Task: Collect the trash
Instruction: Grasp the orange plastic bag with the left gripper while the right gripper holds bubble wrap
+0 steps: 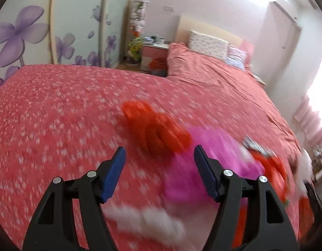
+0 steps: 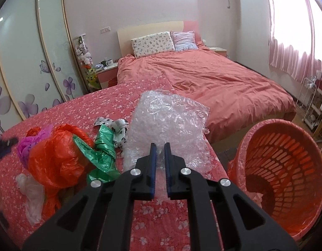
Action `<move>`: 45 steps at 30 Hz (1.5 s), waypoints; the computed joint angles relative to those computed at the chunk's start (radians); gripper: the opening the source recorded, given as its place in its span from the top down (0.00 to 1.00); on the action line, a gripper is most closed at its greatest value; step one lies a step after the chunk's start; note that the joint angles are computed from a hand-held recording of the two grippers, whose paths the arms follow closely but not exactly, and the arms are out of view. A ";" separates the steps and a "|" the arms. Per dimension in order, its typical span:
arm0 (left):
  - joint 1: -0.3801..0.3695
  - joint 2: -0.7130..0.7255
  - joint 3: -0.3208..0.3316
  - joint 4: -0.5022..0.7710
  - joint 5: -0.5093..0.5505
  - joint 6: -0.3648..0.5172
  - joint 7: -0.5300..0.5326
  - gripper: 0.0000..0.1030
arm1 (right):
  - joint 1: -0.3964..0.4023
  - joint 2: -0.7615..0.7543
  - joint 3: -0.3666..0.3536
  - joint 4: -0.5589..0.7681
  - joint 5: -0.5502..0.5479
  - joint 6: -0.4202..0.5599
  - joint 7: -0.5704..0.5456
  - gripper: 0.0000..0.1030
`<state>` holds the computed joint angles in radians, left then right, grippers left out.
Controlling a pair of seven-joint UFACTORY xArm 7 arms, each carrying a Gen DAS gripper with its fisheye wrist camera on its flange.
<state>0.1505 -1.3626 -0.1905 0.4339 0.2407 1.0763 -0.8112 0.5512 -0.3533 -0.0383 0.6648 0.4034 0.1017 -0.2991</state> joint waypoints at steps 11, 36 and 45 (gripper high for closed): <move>0.057 0.251 0.107 0.010 0.006 -0.113 0.038 0.34 | -0.003 0.026 0.038 0.009 -0.056 -0.008 0.023 0.91; 0.060 0.156 0.056 0.029 0.017 -0.115 0.098 0.59 | -0.019 -0.003 0.043 0.001 -0.076 -0.005 0.068 0.91; 0.021 0.107 0.014 0.105 0.004 -0.065 0.105 0.59 | -0.017 -0.114 0.029 -0.036 -0.092 0.016 0.083 0.91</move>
<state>0.1710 -1.2560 -0.1770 0.5387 0.2447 1.0111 -0.7064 0.5347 -0.4672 -0.0097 0.6283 0.3111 0.1175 -0.2162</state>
